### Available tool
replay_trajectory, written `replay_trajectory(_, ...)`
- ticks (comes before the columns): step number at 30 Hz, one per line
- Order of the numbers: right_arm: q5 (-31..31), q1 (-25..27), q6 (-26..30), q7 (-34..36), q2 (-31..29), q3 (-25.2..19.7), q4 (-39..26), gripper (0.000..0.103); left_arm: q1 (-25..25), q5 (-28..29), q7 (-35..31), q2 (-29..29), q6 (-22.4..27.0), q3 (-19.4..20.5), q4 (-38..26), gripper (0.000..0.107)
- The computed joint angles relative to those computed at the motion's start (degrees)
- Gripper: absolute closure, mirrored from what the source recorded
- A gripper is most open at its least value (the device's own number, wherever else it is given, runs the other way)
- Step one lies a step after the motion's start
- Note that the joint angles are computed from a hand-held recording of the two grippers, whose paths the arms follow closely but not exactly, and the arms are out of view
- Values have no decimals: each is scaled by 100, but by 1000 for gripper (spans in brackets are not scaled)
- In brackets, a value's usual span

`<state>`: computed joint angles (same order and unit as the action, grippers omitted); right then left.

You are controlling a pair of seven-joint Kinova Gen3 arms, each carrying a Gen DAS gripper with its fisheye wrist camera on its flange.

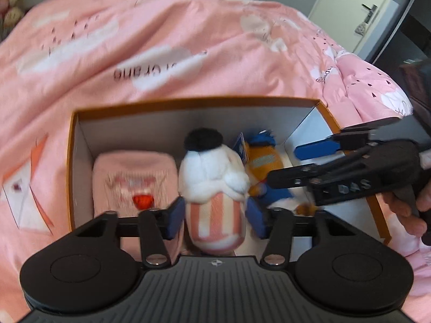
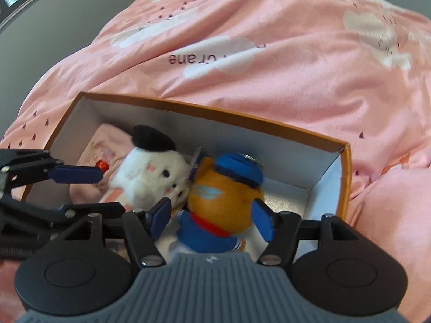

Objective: Organize objects
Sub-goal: 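Lower both plushes into the orange box and open both grippers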

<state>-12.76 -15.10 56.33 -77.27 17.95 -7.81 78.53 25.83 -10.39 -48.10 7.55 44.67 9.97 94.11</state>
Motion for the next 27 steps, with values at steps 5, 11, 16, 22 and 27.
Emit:
replay_trajectory(5, 161, -15, 119, 196, -87, 21, 68, 54, 316, -475, 833, 197, 48, -81, -28, 68)
replay_trajectory(11, 349, -137, 333, 200, -23, 52, 4, 54, 631, -971, 1500, 481, 368, -150, -352, 67)
replay_trajectory(16, 290, -120, 235, 140, 171, 39, -3, 54, 674, -967, 1669, 544, 290, -206, -321, 66)
replay_trajectory(22, -628, 427, 76, 800, 221, -181, 162, 65, 492, -665, 1635, 397, 324, -185, -221, 67)
replay_trajectory(27, -928, 441, 15, 946, 292, -204, 159, 67, 471, -695, 1696, 403, 342, -166, -198, 68)
